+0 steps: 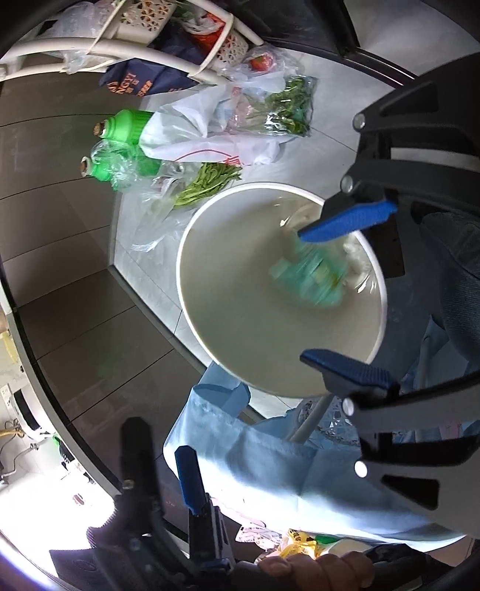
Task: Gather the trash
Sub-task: 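Carry the green wrapper to the white bin and open the left gripper, then move both tools back over the table toward the remaining trash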
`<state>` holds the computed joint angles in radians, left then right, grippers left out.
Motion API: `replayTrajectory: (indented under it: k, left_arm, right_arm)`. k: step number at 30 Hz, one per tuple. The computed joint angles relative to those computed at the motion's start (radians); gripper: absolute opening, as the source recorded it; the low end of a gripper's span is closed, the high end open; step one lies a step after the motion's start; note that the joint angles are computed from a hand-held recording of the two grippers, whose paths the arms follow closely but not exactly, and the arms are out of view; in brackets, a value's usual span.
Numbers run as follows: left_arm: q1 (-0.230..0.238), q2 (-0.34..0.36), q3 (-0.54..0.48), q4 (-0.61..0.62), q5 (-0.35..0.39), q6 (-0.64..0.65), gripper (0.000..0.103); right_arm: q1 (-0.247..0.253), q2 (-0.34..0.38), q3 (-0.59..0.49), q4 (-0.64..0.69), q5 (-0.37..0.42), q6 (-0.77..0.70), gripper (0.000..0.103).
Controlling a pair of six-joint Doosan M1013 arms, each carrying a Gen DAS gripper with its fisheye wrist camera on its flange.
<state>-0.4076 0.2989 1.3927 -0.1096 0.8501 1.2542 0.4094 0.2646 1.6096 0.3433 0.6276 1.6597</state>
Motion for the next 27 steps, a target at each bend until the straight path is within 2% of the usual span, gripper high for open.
replayTrajectory:
  k: [2,3,4,6,15,27]
  left_arm:
    - [-0.002,-0.014,0.01,0.022,-0.026,-0.027,0.089]
    - [-0.003,-0.021,0.015,0.029,-0.038,-0.035,0.092]
    - [-0.004,-0.028,0.018,0.04,-0.045,-0.043,0.095]
    - [-0.006,-0.039,0.023,0.062,-0.051,-0.064,0.094]
    - [-0.013,-0.085,0.032,0.113,-0.031,-0.14,0.094]
    - [-0.038,-0.201,0.072,0.255,0.028,-0.296,0.094]
  right_arm:
    - [0.002,-0.007,0.001,-0.001,-0.01,-0.008,0.076]
    - [0.004,-0.012,0.004,-0.007,-0.021,-0.01,0.087]
    - [0.006,-0.016,0.005,-0.002,-0.03,-0.023,0.094]
    - [0.01,-0.021,0.004,-0.002,-0.035,-0.031,0.1]
    - [0.03,-0.053,-0.012,-0.088,-0.034,0.026,0.1]
    - [0.076,-0.125,-0.039,-0.162,-0.036,0.038,0.1]
